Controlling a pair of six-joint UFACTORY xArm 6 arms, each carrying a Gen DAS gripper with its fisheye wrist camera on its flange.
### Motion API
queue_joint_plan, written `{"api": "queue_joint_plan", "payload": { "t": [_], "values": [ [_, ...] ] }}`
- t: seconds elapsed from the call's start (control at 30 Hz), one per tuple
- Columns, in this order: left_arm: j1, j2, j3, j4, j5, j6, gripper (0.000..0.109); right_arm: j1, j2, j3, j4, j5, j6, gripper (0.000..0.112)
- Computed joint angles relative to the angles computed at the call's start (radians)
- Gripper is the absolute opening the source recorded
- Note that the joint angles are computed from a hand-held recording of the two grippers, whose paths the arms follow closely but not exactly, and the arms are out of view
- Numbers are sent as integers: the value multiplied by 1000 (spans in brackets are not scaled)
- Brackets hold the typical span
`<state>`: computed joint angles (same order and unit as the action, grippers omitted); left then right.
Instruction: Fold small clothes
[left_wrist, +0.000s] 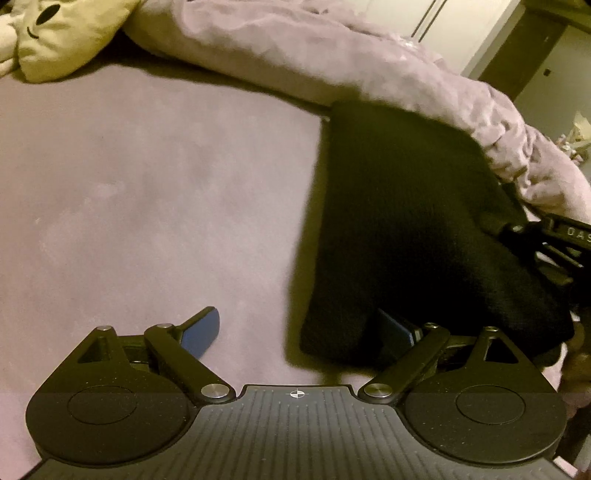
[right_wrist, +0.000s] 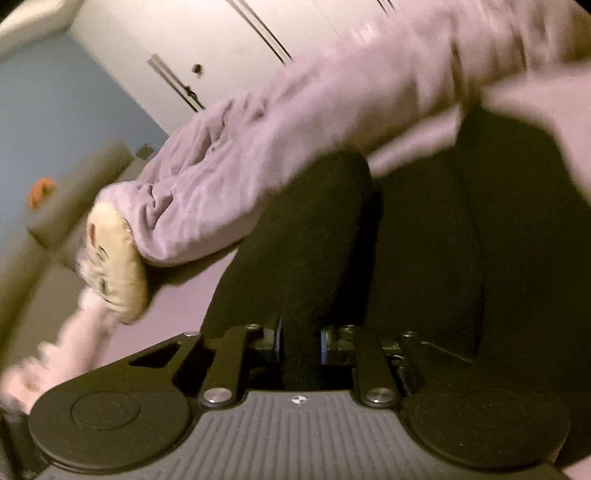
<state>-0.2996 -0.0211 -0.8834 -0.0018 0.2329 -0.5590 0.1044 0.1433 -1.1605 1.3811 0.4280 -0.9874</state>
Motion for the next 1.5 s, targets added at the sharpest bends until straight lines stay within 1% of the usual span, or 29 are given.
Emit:
{"api": "queue_joint_plan", "payload": {
  "t": [0.07, 0.1, 0.13, 0.17, 0.2, 0.23, 0.27, 0.3, 0.33, 0.4, 0.43, 0.5, 0.53, 0.57, 0.6, 0.63, 0.67, 0.73, 0.77, 0.8, 0.83, 1.0, 1.07, 1.2, 1.27, 1.37, 1.43, 1.47, 1.5],
  "values": [
    [5, -14, 6, 4, -22, 0, 96, 12, -56, 28, 83, -72, -151, 15],
    [3, -18, 7, -22, -33, 25, 97, 19, -91, 51, 155, -122, -254, 15],
    [-3, -18, 6, -87, -50, 84, 97, 24, -111, 68, 212, -164, -332, 15],
    [-13, -14, 0, -171, -61, 155, 99, 31, -131, 90, 230, -210, -387, 15],
    [-21, -7, -10, -215, -58, 191, 99, 30, -140, 110, 224, -234, -399, 15],
    [-28, 3, -23, -240, -48, 213, 99, 24, -143, 135, 191, -253, -370, 15],
    [-35, 13, -35, -259, -40, 230, 99, 14, -137, 153, 127, -261, -299, 15],
    [-46, 21, -42, -303, -43, 269, 100, 5, -122, 166, 90, -267, -259, 15],
    [-56, 28, -47, -338, -45, 301, 100, -2, -102, 171, 77, -260, -261, 15],
    [-64, 40, -57, -308, -41, 267, 99, -8, -86, 164, 141, -248, -358, 17],
    [-67, 44, -58, -300, -46, 261, 99, -15, -88, 158, 141, -228, -368, 18],
    [-70, 59, -72, -299, -37, 271, 99, -44, -101, 151, 70, -156, -285, 31],
    [-72, 64, -78, -314, -32, 288, 99, -58, -111, 150, 49, -126, -257, 35],
    [-73, 64, -76, -326, -30, 302, 99, -67, -123, 151, 63, -117, -264, 45],
    [-75, 64, -73, -335, -33, 312, 99, -71, -137, 154, 110, -129, -302, 61],
    [-77, 67, -74, -335, -36, 313, 99, -81, -149, 159, 148, -135, -322, 66],
    [-79, 66, -71, -333, -41, 311, 99, -106, -154, 161, 148, -99, -300, 68],
    [-85, 73, -75, -351, -41, 318, 99, -157, -135, 150, 69, 7, -161, 67],
    [-88, 73, -75, -365, -37, 324, 99, -176, -116, 138, 25, 47, -80, 61],
    [-92, 73, -76, -386, -35, 339, 99, -188, -101, 130, 9, 85, -40, 55],
    [-96, 75, -77, -401, -33, 351, 99, -199, -83, 117, 3, 119, -15, 54],
    [-97, 74, -76, -409, -27, 362, 99, -224, -47, 85, 50, 189, 21, 54],
    [-98, 75, -76, -410, -28, 363, 99, -230, -53, 84, 97, 214, -18, 54],
    [-104, 77, -76, -412, -31, 372, 99, -209, -21, 35, 92, 213, -2, 55],
    [-112, 81, -81, -452, -29, 406, 99, -206, 19, -9, 58, 239, 42, 57],
    [-122, 83, -81, -489, -22, 444, 99, -208, 99, -88, 14, 314, 142, 63],
    [-127, 78, -74, -480, -17, 445, 99, -212, 133, -117, 29, 349, 189, 63],
    [-129, 72, -68, -473, -16, 447, 99, -214, 139, -122, 43, 358, 194, 58],
    [-131, 66, -59, -467, -18, 450, 99, -210, 138, -122, 46, 352, 194, 43]
  ]
}}
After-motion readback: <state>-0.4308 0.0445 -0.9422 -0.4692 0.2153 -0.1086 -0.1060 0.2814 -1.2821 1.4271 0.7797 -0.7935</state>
